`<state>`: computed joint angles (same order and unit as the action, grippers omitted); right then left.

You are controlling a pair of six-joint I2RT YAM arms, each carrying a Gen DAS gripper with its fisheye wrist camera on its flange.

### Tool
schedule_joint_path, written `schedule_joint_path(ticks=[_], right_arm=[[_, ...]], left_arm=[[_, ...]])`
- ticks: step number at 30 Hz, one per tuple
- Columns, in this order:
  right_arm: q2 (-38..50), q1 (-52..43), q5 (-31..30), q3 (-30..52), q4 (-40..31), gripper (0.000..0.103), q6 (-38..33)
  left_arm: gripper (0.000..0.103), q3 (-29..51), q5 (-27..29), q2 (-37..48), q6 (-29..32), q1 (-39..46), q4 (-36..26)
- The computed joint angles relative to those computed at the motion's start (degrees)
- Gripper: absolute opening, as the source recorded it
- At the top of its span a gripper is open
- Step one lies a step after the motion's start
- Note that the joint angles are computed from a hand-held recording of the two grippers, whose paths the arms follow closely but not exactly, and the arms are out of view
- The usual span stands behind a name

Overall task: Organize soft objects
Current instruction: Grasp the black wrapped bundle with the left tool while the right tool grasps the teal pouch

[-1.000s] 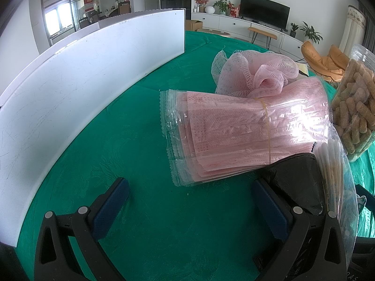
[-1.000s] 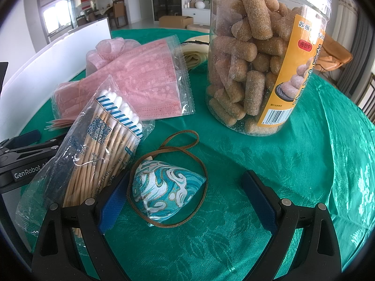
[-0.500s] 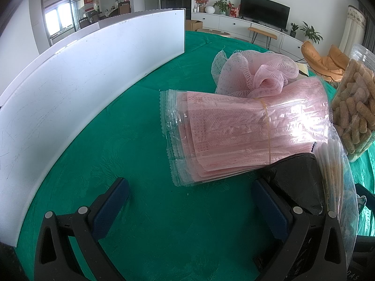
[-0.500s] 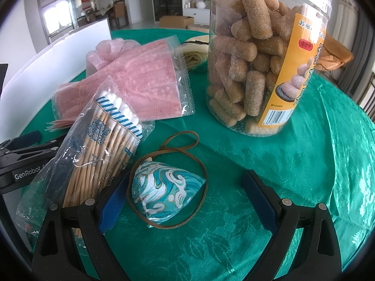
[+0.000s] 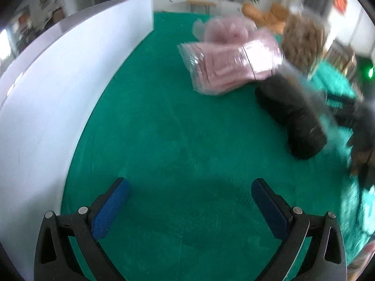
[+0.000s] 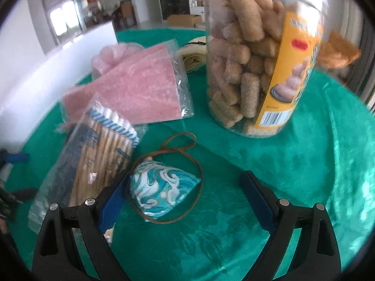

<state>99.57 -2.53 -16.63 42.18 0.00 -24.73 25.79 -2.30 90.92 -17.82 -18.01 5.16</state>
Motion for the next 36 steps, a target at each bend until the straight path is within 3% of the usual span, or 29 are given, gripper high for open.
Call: schedule_joint_path(ticks=[2, 6, 9, 11, 16, 19, 22, 23, 24, 25, 26, 30, 35, 36], right_arm=[[-0.8, 3.8, 1.2, -1.2, -0.4, 0.094, 0.0], [-6.9, 9.1, -3.9, -5.0, -7.4, 0.093, -6.6], [-15.1, 7.7, -2.0, -9.9, -8.3, 0.093, -3.6], [-17.6, 2.6, -3.5, -11.0, -10.5, 0.094, -0.4], [-21.3, -10.4, -12.0, -14.8, -16.3, 0.094, 1.5], [-25.7, -14.4, -12.7, -19.5, -15.4, 0.094, 0.4], [-29.5, -16.5, -12.9, -20.8, -17.3, 0.094, -0.4], [-30.6, -16.2, -13.1, -20.3, -18.5, 0.094, 0.1], [-30.5, -15.6, -13.0, -19.2, -19.0, 0.094, 0.2], [-28.2, -15.0, -12.1, -16.7, -18.9, 0.094, -0.5], [-25.2, -12.3, -9.4, -14.2, -17.6, 0.094, -0.1], [-15.0, -2.9, -5.1, -6.8, -15.8, 0.093, -4.2], [-8.9, 9.2, -1.1, -3.9, -9.1, 0.089, -4.8], [-7.7, 10.4, 0.0, -2.8, -9.2, 0.051, -4.2]], left_arm=[[0.103, -2.0, 0.7, -1.1, -1.7, 0.7, 2.6], [0.103, -4.2, 5.3, -4.2, -0.8, 2.9, 2.1], [0.103, -6.0, 13.0, -7.9, 0.5, 6.4, 2.1], [0.103, -5.7, 15.1, -8.2, 0.3, 7.2, 3.0], [0.103, 3.2, 8.8, -1.1, -0.9, 3.9, -0.2], [0.103, 11.6, 9.1, 7.2, -2.0, 4.2, -5.1], [0.102, 16.6, 3.7, 11.0, -1.7, 0.5, -8.6], [0.097, 17.9, 2.2, 12.1, -0.5, -1.2, -9.4], [0.077, 17.9, -0.2, 12.2, 0.5, -2.6, -9.2], [0.064, 17.3, -2.9, 11.7, 2.4, -4.1, -8.2], [0.037, 16.6, -3.8, 11.0, 3.6, -4.7, -7.6], [0.038, 11.7, 4.3, 6.5, 2.9, 0.7, -5.0], [0.038, 5.4, 9.0, -0.2, 3.3, 6.3, -3.8], [0.038, 4.0, 9.8, -2.0, 3.1, 7.0, -4.0]])
